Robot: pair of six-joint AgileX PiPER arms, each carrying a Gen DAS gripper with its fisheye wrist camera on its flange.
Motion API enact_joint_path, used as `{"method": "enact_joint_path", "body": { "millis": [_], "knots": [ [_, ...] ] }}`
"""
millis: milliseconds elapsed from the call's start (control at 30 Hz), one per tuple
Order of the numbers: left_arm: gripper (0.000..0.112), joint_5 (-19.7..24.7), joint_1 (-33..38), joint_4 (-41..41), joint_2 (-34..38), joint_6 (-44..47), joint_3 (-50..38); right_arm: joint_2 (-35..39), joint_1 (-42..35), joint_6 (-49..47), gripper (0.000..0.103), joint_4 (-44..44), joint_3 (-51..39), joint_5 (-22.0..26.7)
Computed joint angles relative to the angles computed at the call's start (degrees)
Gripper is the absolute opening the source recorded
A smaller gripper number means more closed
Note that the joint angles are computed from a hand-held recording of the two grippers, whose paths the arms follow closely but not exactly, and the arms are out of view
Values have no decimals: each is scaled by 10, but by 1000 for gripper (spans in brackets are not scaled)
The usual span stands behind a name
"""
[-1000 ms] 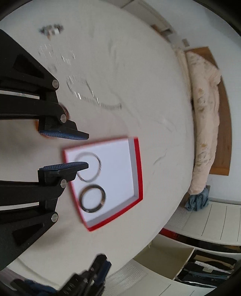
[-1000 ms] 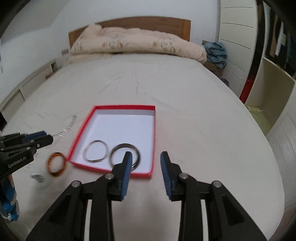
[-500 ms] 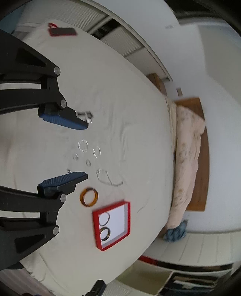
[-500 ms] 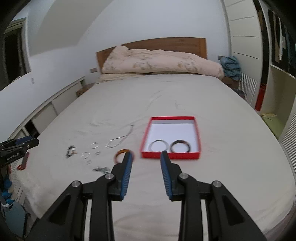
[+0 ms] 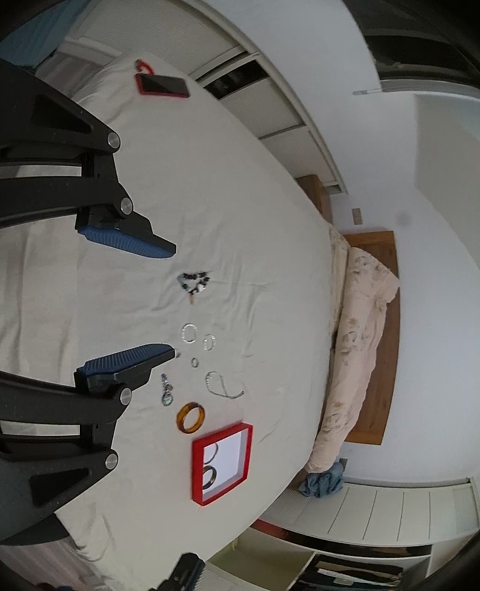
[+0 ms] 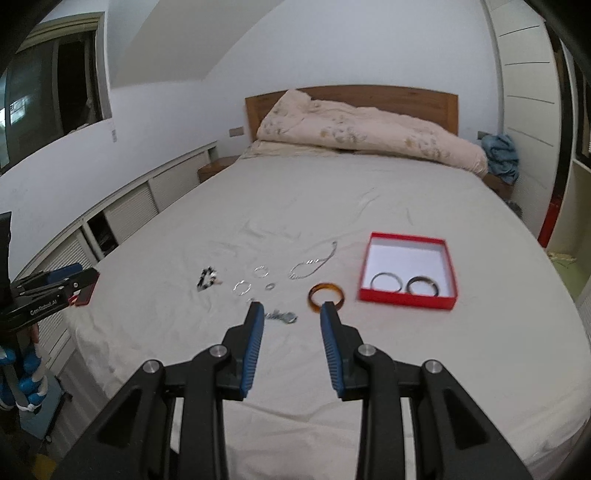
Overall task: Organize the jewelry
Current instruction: 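Pull both tools back from the red box toward the remaining jewelry, then grasp a small silver ring with left tool while right tool grasps the silver watch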
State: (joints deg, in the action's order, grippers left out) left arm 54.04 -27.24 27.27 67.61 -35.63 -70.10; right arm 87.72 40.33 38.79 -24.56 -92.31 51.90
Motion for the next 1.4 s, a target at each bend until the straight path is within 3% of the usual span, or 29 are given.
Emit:
{"method": "enact_joint_path", "body": {
  "millis": [333, 533, 667, 1100, 1267, 1400],
  "knots": [
    [48, -85, 57, -81, 53, 58, 64, 47, -25, -39, 37, 97, 57, -78],
    [48, -153, 100, -170, 163, 139, 58, 137, -75, -162, 37, 219, 29, -111],
    [48, -170, 110, -213, 257, 174, 9, 216, -111, -268, 37, 295, -32, -94],
    [48, -102, 112, -283, 497, 218, -239, 466, -193, -486, 37, 431, -325, 27],
    [47, -64, 112, -276, 563, 200, -323, 539, -203, -524, 37, 450, -427, 63],
    [45, -64, 105, -256, 581, 181, -344, 589, -203, -549, 37, 455, -505, 95]
  ]
}}
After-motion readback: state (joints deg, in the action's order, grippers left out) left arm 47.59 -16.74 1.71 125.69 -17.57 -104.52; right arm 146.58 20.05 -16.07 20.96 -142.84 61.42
